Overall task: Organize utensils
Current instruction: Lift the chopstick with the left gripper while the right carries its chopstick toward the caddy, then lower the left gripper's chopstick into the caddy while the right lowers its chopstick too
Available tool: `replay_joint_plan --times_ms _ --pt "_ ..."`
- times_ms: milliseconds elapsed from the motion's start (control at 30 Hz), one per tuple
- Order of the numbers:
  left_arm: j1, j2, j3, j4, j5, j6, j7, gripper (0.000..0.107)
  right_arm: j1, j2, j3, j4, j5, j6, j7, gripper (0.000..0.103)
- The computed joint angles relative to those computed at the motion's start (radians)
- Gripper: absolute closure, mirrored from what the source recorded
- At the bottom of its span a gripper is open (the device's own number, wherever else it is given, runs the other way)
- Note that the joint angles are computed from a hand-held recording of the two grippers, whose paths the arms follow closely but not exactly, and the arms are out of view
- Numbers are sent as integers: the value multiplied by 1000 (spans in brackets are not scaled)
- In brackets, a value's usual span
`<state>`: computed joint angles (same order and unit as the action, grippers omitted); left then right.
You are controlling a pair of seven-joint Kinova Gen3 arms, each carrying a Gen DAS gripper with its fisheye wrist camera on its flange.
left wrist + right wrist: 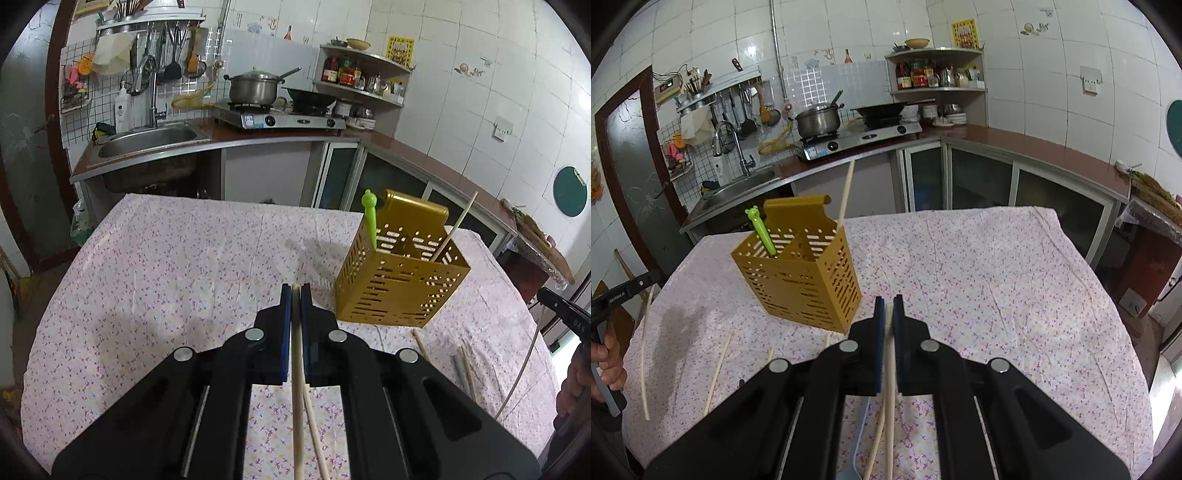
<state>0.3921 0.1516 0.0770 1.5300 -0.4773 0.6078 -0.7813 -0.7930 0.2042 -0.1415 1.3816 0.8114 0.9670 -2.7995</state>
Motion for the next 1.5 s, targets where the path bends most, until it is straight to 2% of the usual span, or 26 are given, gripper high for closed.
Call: replay_joint_plan --times_ms 433,667,900,1067,1333,1500 --pt "21 -15 5 -11 -82 5 64 104 -22 -22 -15 -5 75 15 -34 98" --pt "39 -9 14 -90 -124 21 44 104 -46 3 -12 -118 125 38 33 98" --pt "59 36 6 -262 -128 50 -32 104 -91 68 36 -321 149 71 153 98" --pt "84 107 -14 -437 -100 80 -105 104 -125 120 92 -457 157 72 219 98" --pt "128 227 -69 -675 -29 119 -194 104 -138 236 171 -685 58 68 350 98" --pt "138 306 -100 -794 26 141 -247 104 -137 295 218 -765 -12 64 405 98"
